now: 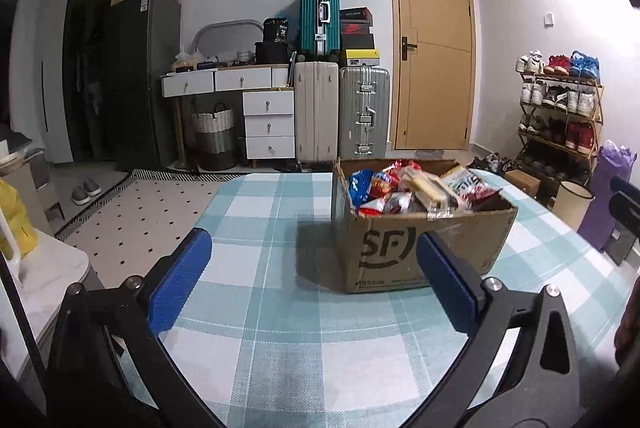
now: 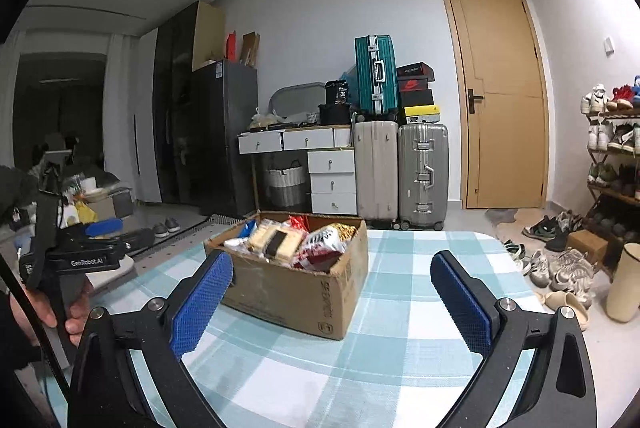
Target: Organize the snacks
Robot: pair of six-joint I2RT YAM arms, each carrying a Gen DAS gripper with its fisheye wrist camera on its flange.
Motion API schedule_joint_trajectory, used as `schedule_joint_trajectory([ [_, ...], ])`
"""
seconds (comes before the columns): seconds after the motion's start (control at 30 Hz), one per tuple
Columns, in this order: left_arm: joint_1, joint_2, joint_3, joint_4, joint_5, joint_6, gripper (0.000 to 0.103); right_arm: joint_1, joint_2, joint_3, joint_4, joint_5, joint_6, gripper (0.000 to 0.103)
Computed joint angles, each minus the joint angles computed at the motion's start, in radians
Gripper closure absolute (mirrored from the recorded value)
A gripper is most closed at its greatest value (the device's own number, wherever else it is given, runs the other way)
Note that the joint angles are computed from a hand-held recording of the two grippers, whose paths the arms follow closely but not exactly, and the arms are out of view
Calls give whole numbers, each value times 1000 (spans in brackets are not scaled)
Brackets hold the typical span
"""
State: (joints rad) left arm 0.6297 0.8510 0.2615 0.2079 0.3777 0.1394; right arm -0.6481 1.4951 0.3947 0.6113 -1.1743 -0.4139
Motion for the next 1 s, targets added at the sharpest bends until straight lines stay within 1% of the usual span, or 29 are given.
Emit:
schedule_joint_trajectory([
  [0.07, -2, 33, -27, 64, 3, -10, 1, -1, 17, 5, 16, 1, -5, 2],
  [0.13, -11, 69, -54, 136, -14, -19, 1, 4, 46, -10, 75, 11, -4, 2],
  [0.17, -19, 105, -71, 191, -25, -25, 1, 7, 61, -21, 110, 23, -6, 2],
  [0.2, -20, 109, -79, 208, -25, -25, 1, 9, 72, -32, 143, 31, -1, 2],
  [0.23, -28, 128, -100, 253, -36, -21, 1, 10, 103, -42, 192, 37, 3, 2],
  [0.27, -43, 156, -101, 269, -61, -14, 1, 13, 121, -44, 210, 41, 2, 2],
  [0.3, -47, 163, -102, 273, -66, -12, 1, 14, 143, -43, 214, 44, -7, 2],
  [0.33, -48, 173, -114, 305, -69, -14, 1, 25, 144, -23, 148, 67, -37, 2],
  [0.37, -50, 190, -134, 358, -66, -16, 1, 30, 154, -13, 138, 77, -38, 2],
  [0.43, -37, 206, -139, 381, -36, -8, 1, 39, 168, -3, 129, 84, -45, 2],
  [0.47, -39, 227, -141, 404, -39, -10, 1, 51, 169, 6, 98, 99, -65, 2],
  [0.53, -39, 232, -142, 409, -38, -20, 1, 85, 174, 8, 82, 154, -90, 2],
  [0.57, -44, 247, -147, 430, -42, -25, 1, 91, 165, 14, 60, 156, -97, 2],
  [0.6, -48, 250, -157, 448, -46, -28, 1, 92, 158, 20, 52, 156, -91, 2],
  [0.67, -59, 278, -166, 488, -54, -33, 1, 92, 171, 15, 83, 158, -76, 2],
  [0.73, -62, 295, -164, 499, -46, -36, 1, 103, 180, 17, 95, 167, -70, 2],
  [0.87, -46, 304, -155, 502, -27, -28, 1, 94, 166, 15, 78, 164, -76, 1],
  [0.9, -51, 321, -157, 522, -32, -31, 1, 89, 164, 14, 72, 160, -82, 1],
  [0.93, -49, 303, -155, 501, -30, -28, 1, 94, 168, 16, 75, 165, -80, 1],
  [1.0, -51, 316, -154, 513, -21, -28, 1, 83, 155, 15, 54, 157, -89, 1],
])
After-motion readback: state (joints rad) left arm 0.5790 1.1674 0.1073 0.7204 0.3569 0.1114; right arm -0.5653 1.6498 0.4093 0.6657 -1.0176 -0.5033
